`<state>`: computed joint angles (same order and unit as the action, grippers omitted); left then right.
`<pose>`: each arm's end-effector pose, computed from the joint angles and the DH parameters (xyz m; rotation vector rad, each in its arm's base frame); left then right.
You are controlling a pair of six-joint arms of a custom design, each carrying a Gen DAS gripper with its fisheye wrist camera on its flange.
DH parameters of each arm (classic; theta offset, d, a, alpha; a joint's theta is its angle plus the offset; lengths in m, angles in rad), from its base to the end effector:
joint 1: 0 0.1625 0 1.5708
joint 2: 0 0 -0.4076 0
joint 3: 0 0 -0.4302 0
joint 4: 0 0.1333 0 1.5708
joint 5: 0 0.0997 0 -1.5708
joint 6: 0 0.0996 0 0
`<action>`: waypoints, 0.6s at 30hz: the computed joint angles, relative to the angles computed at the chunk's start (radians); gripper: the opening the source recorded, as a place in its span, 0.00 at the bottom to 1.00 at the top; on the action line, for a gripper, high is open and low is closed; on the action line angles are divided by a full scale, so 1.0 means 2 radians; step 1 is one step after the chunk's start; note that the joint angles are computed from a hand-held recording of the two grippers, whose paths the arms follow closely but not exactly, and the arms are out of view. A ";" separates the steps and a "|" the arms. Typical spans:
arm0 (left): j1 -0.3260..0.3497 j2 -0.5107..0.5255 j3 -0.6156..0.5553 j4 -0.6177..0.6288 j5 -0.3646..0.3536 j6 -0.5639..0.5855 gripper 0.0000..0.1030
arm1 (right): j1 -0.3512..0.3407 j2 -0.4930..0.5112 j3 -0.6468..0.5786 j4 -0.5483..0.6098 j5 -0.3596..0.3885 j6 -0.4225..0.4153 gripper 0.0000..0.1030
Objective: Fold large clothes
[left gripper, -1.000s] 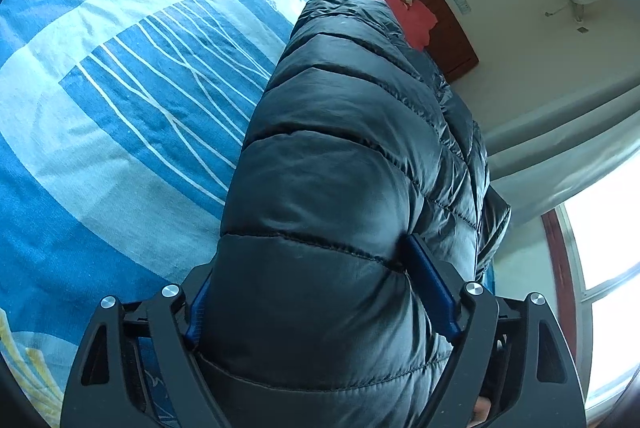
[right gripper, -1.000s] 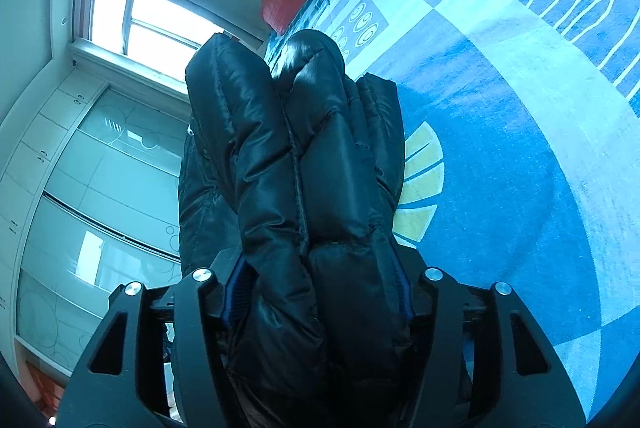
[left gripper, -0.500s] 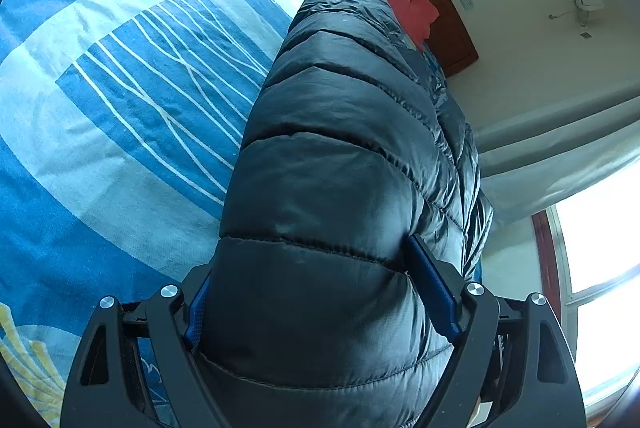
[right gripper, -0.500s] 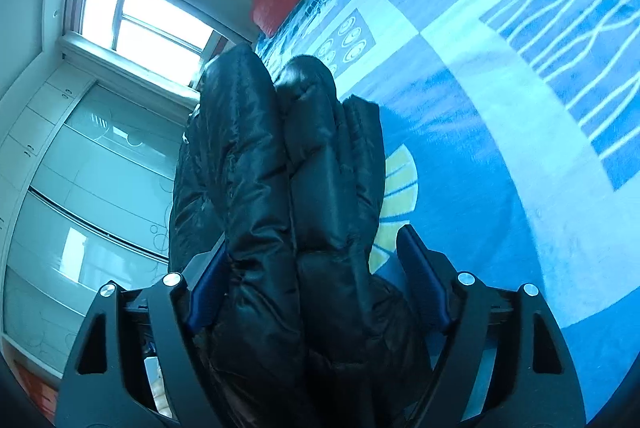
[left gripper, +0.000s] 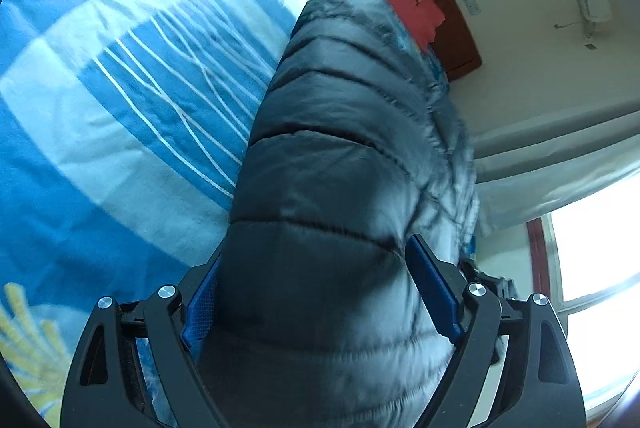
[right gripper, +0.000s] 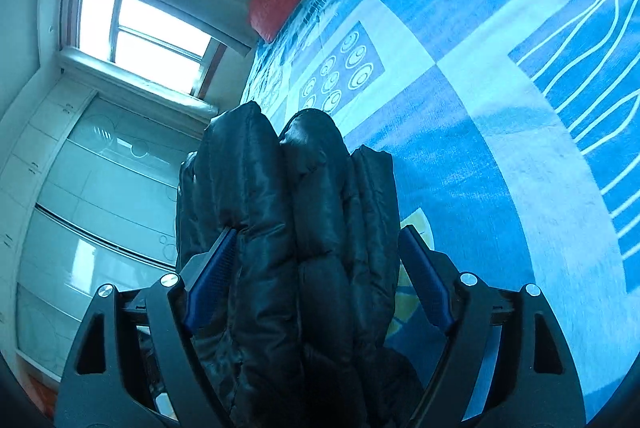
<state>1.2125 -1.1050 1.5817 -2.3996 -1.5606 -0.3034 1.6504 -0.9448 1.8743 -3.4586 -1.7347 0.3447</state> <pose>-0.1173 -0.6963 0.2702 -0.0795 -2.9933 0.5087 0.1671 -0.6226 0.1732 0.4769 2.6944 -1.4357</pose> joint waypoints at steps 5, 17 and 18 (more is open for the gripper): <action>0.004 0.003 -0.010 -0.016 0.013 0.022 0.81 | -0.006 0.000 -0.009 0.024 0.020 0.000 0.80; 0.006 0.061 -0.063 -0.006 0.028 0.030 0.81 | -0.006 0.005 -0.004 0.016 0.011 -0.003 0.46; 0.006 0.063 -0.063 -0.006 0.029 0.030 0.81 | -0.006 0.006 -0.004 0.015 0.009 0.001 0.45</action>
